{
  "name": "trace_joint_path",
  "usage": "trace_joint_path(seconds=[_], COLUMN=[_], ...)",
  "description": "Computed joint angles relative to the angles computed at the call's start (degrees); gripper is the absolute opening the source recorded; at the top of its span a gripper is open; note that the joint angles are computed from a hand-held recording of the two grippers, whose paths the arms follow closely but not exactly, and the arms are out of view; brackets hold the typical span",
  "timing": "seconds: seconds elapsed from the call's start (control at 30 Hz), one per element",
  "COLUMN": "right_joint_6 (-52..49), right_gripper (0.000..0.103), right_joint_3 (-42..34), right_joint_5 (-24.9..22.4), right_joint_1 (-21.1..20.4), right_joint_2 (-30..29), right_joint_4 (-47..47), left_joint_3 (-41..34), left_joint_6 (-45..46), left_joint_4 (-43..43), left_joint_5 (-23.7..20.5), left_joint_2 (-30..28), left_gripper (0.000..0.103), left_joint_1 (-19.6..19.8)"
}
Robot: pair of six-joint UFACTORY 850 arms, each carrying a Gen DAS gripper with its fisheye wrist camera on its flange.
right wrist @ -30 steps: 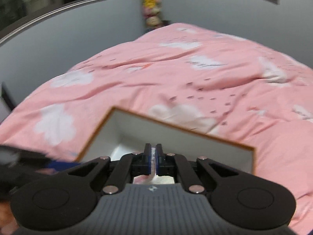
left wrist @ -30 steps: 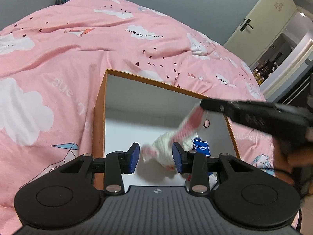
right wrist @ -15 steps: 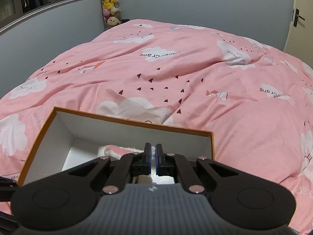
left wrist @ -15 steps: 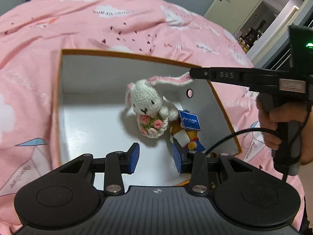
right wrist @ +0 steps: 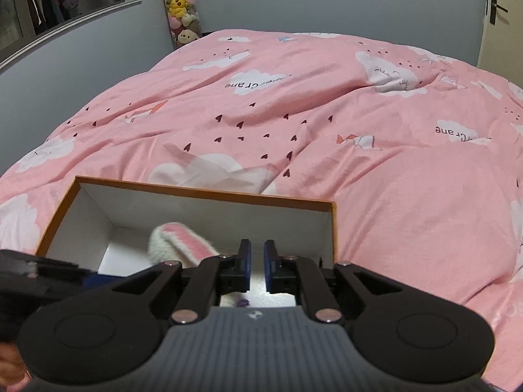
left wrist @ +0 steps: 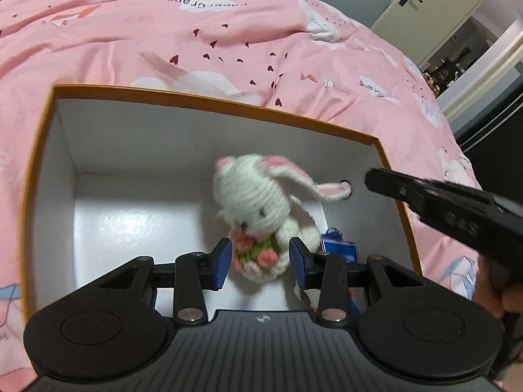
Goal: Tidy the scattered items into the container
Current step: 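Grasp the white bunny again inside the box with the left tool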
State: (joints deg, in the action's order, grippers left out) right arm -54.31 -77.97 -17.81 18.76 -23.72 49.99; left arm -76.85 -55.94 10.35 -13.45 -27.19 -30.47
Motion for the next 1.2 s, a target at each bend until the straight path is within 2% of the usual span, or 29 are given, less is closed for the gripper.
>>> trace_joint_path(seconds=[0.13,0.23,0.3,0.33,0.43,0.5,0.73,0.83,0.87,1.07,1.13,1.2], right_joint_6=[-0.29,-2.17,-2.62,-2.66,-2.26,-1.30,-0.94,-1.02,-0.72,0.10,0.02,-0.24], right_gripper=[0.011,0.013,0.024,0.026,0.026,0.028,0.038,0.040,0.040,0.040,0.040,0.040], right_joint_3=[-0.31,0.58,1.39,1.82,2.76,2.99,3.56,4.14,4.32,4.41,4.45,4.39], right_joint_5=[-3.25,-4.69,-5.21,-5.36,-5.72,-6.63,-12.99,-13.62,-13.40,-13.54,-13.71,-14.23], right_joint_1=[-1.03,-1.44,-1.65,-1.77,-2.03,-2.21,-3.03,-2.80,-2.71,-2.67,-2.63,-2.68], right_joint_2=[-0.22,0.38,0.97,1.25,1.91,2.16,2.81,2.93,2.98,2.88,2.94,2.95], right_joint_4=[-0.37,0.11,-0.24,-0.36,-1.60,-3.34,-6.30,-7.00,-7.41,-8.08,-8.05,-7.63], left_joint_3=[-2.58,-3.19,-3.97,-4.50,-6.06,-6.98,-8.18,-8.02,-7.88,-6.37,-6.45,-6.07], left_joint_6=[-1.42,-0.33,-2.69,-2.68,1.58,5.00,2.16,-5.23,-6.93,-5.80,-4.88,-7.30], left_joint_4=[2.06,0.41,2.39,2.01,-4.27,-8.72,-12.80,-6.41,-4.55,-1.76,-0.33,5.18], left_joint_5=[-2.12,-1.08,-0.74,-0.73,-0.19,0.27,2.76,3.31,3.13,-0.64,-4.43,-8.12], left_joint_2=[-2.19,-2.86,-3.52,-3.97,-5.58,-6.73,-8.60,-8.52,-8.29,-5.13,-3.99,-2.57], left_gripper=[0.044,0.045,0.046,0.047,0.051,0.060,0.063,0.057,0.052,0.029,0.027,0.026], left_joint_1=[0.24,0.75,0.83,0.91,1.34,1.56,2.05,1.70,1.56,1.34,1.08,0.29])
